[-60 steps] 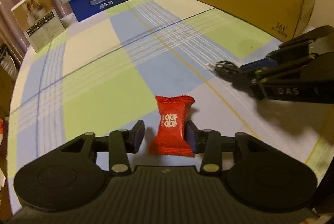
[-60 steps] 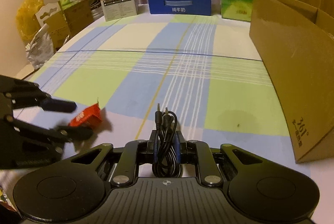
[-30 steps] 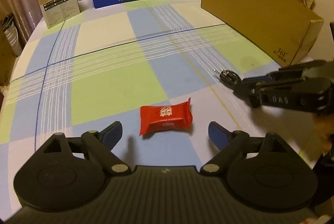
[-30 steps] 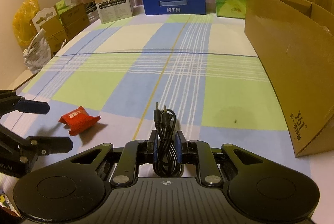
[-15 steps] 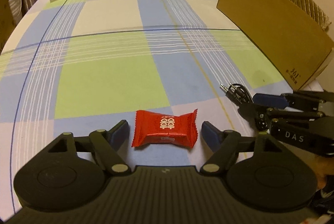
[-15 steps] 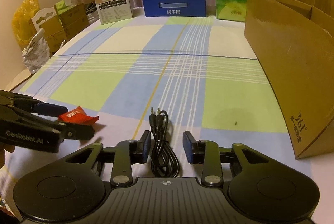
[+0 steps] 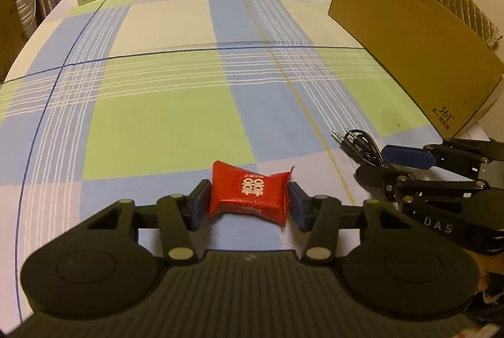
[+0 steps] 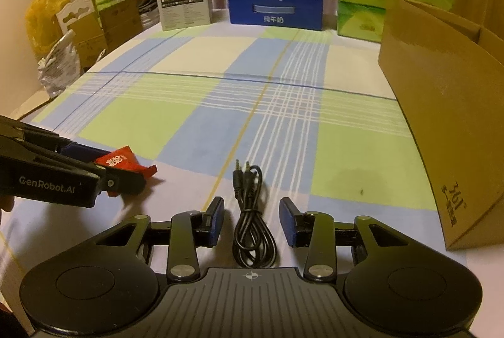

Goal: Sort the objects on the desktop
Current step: 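Carry the candy and the cable over the cardboard box with both grippers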

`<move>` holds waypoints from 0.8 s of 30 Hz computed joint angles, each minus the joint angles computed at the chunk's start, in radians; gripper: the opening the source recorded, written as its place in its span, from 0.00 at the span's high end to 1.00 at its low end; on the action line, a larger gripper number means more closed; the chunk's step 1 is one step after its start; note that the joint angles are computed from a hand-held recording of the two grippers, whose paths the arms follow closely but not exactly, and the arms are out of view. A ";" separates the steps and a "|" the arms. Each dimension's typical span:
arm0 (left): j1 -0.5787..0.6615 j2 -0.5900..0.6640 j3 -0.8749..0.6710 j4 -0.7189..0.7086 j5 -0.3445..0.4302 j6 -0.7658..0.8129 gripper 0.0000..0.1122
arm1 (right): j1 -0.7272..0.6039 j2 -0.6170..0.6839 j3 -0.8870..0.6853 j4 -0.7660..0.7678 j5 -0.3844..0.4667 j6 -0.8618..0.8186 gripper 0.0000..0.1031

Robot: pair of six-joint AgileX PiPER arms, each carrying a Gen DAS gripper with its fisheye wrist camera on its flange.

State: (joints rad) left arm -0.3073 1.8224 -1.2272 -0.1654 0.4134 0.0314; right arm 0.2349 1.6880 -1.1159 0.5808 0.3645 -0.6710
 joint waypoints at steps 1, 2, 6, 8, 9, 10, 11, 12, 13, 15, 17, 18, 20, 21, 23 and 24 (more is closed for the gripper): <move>-0.002 0.001 0.000 0.009 -0.003 -0.008 0.64 | 0.007 0.004 0.003 -0.003 -0.017 -0.011 0.65; -0.003 -0.001 0.001 0.010 -0.005 -0.008 0.65 | 0.017 0.007 0.010 0.001 -0.039 -0.030 0.65; -0.002 -0.004 0.010 0.004 -0.015 -0.006 0.66 | 0.032 0.025 0.017 0.098 -0.078 -0.146 0.65; -0.003 -0.004 0.011 0.007 -0.018 -0.002 0.66 | 0.030 0.030 0.016 0.122 -0.081 -0.166 0.65; -0.004 -0.003 0.012 0.011 -0.019 0.000 0.66 | 0.031 0.031 0.015 0.123 -0.082 -0.166 0.66; -0.004 -0.003 0.011 0.013 -0.019 0.001 0.66 | 0.032 0.031 0.015 0.115 -0.084 -0.157 0.72; -0.005 -0.001 0.009 0.015 -0.018 -0.001 0.65 | 0.033 0.030 0.015 0.106 -0.085 -0.146 0.79; -0.006 0.000 0.006 0.013 -0.015 0.002 0.63 | 0.037 0.028 0.016 0.086 -0.087 -0.124 0.87; -0.004 0.003 0.002 0.005 -0.012 0.011 0.62 | 0.037 0.027 0.013 0.073 -0.083 -0.110 0.87; -0.007 0.005 0.000 0.009 -0.011 0.012 0.60 | 0.034 0.027 0.009 0.068 -0.074 -0.100 0.88; -0.012 0.005 0.003 0.032 -0.016 0.000 0.60 | 0.032 0.026 0.008 0.076 -0.070 -0.104 0.88; -0.014 0.006 0.003 0.040 -0.017 -0.005 0.59 | 0.031 0.026 0.008 0.087 -0.066 -0.110 0.88; -0.016 0.006 0.005 0.045 -0.021 -0.007 0.59 | 0.033 0.020 0.012 0.097 -0.065 -0.119 0.89; -0.018 0.006 0.006 0.053 -0.023 -0.016 0.59 | 0.032 0.018 0.013 0.107 -0.066 -0.127 0.89; -0.022 0.007 0.005 0.068 -0.022 -0.026 0.59 | 0.029 0.014 0.013 0.116 -0.065 -0.129 0.89; -0.022 0.007 0.004 0.071 -0.021 -0.026 0.61 | 0.026 0.015 0.010 0.117 -0.061 -0.122 0.89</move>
